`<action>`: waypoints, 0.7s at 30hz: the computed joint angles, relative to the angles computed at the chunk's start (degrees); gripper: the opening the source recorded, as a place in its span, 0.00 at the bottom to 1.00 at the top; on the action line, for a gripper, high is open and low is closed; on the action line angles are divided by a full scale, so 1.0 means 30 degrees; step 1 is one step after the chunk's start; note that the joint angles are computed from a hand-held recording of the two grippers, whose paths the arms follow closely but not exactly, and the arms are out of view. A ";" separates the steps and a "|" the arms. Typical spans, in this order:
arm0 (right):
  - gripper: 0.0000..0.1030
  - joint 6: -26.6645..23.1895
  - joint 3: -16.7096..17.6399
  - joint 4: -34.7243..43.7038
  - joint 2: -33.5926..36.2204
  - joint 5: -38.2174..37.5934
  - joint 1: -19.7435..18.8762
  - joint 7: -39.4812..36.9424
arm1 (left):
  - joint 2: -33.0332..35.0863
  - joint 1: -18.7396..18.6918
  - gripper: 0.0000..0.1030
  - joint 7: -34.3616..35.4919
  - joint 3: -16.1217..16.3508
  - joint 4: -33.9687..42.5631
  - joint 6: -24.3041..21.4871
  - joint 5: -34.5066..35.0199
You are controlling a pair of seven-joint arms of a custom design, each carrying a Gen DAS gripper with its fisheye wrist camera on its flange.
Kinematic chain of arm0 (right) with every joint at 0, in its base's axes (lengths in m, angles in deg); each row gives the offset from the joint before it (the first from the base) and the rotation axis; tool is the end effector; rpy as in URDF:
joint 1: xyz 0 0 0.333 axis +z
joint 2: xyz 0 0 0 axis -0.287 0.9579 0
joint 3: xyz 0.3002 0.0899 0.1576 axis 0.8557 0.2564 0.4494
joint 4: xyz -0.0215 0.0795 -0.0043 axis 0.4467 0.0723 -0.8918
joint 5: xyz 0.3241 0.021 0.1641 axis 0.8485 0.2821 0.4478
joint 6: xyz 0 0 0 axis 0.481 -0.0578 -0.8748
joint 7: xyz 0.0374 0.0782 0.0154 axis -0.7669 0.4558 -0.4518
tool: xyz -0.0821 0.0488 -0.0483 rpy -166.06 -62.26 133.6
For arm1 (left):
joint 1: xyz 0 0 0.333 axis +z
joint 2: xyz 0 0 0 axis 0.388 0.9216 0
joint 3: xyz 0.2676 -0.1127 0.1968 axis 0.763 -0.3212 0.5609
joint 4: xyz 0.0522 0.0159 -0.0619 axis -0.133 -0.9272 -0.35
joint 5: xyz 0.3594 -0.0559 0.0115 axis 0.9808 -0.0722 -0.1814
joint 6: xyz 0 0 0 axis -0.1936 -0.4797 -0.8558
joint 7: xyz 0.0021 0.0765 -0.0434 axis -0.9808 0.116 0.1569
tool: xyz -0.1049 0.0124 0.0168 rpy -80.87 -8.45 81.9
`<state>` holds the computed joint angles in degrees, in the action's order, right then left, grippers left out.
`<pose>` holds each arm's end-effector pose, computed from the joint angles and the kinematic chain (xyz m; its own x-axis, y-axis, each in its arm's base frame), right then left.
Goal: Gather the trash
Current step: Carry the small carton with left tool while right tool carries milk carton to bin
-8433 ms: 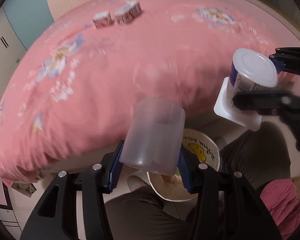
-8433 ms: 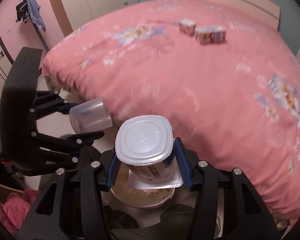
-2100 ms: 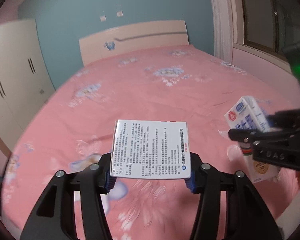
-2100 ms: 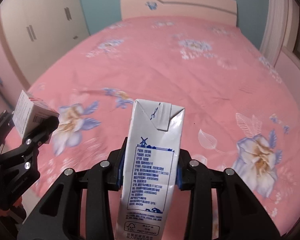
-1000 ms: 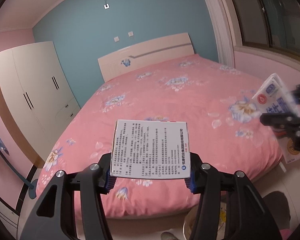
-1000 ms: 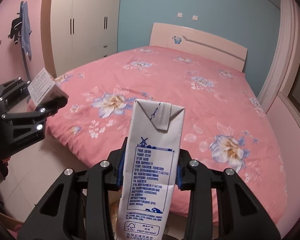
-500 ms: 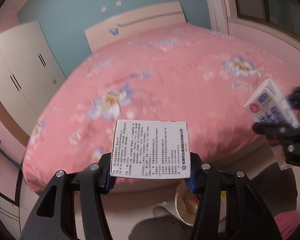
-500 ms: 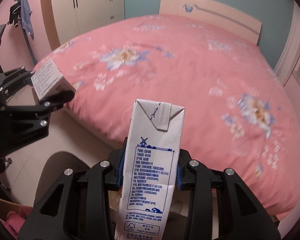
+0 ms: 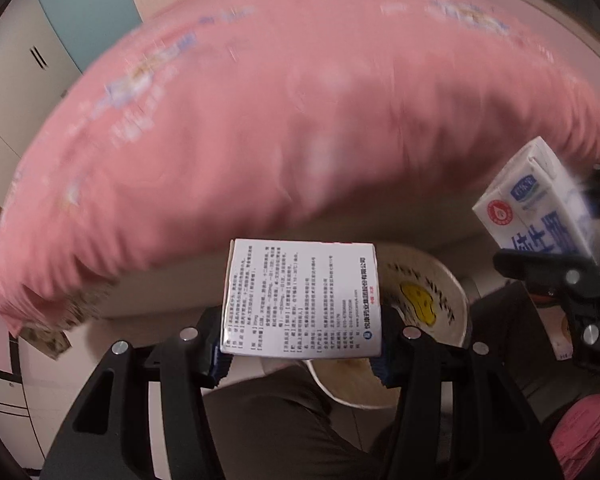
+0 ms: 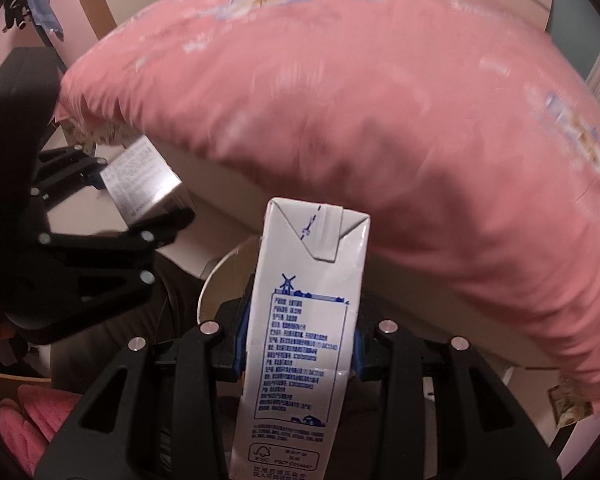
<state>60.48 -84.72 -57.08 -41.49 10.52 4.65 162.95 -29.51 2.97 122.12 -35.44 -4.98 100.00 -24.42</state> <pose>0.6130 0.2607 0.7060 0.3768 -0.9237 -0.0698 -0.8592 -0.3203 -0.3990 0.6214 -0.2883 0.6991 -0.3456 -0.9288 -0.1334 -0.8296 0.3689 -0.4192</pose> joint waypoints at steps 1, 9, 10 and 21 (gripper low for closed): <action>0.38 0.0123 0.0019 -0.0491 -0.0092 0.0115 -0.0033 0.0029 | -0.0040 0.0026 0.54 -0.0061 -0.0031 -0.0350 0.0043 -0.0089; 0.38 0.0348 0.0180 -0.2471 -0.0174 0.0885 -0.0260 0.0128 | 0.0036 0.0392 0.54 -0.0442 -0.0328 -0.2180 -0.0016 -0.0898; 0.38 0.0331 0.0198 -0.2553 -0.0108 0.0983 -0.0289 0.0125 | 0.0095 0.0456 0.54 -0.0440 -0.0371 -0.2344 -0.0027 -0.1042; 0.38 0.0436 0.0252 -0.3810 0.0840 0.1864 -0.0480 0.0442 | 0.1745 0.0675 0.54 -0.0993 -0.0636 -0.2271 -0.0865 -0.2399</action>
